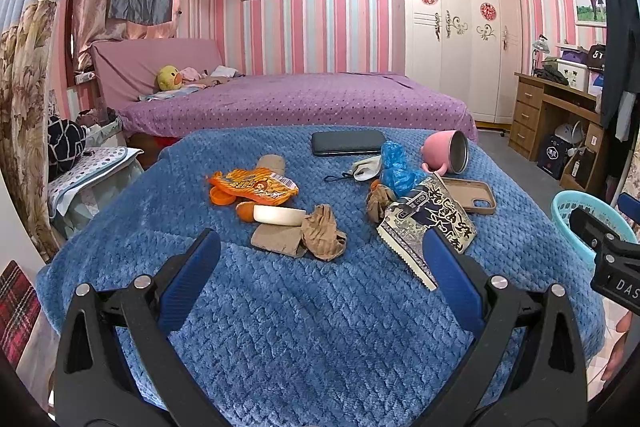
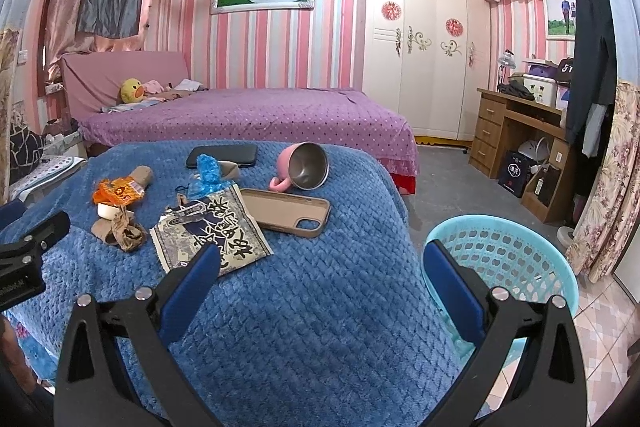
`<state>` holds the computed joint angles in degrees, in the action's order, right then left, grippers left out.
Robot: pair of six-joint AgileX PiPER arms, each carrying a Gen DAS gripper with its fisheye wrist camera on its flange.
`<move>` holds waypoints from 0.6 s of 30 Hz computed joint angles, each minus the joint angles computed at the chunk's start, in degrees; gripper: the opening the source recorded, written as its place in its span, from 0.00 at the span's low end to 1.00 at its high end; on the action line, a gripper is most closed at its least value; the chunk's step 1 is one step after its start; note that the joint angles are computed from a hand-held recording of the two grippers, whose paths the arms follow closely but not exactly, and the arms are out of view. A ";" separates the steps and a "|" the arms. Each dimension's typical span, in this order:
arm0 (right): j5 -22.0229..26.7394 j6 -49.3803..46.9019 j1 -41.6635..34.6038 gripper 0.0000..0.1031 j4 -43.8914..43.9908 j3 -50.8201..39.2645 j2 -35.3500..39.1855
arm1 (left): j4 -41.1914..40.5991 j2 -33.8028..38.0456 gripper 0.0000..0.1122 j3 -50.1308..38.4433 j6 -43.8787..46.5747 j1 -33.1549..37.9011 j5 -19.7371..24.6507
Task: Collect trash
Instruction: 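Move the left tool toward the crumpled brown paper while the right tool approaches the printed snack packet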
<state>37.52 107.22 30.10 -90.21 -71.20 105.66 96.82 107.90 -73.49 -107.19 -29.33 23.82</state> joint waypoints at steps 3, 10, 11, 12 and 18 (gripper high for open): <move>0.02 -0.30 0.00 0.96 0.36 -0.23 0.19 | -0.68 0.14 0.87 -0.19 0.70 0.25 -0.26; -0.30 -0.66 -0.40 0.96 0.87 -0.39 0.21 | -1.99 0.15 0.87 -0.42 1.98 0.93 -1.12; -0.43 -0.61 -0.52 0.96 0.99 -0.45 0.17 | -2.78 0.14 0.87 -0.59 2.77 1.04 -1.36; -0.71 -0.68 -0.75 0.96 1.16 -0.44 0.11 | -3.75 0.14 0.87 -0.86 3.72 1.25 -1.53; -2.59 -7.07 -2.69 0.96 7.41 -3.78 1.11 | -8.44 0.51 0.87 -3.26 9.00 2.10 -1.43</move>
<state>34.93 100.15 27.41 -82.80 -74.98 106.77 88.38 108.42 -76.75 -98.18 -27.23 22.39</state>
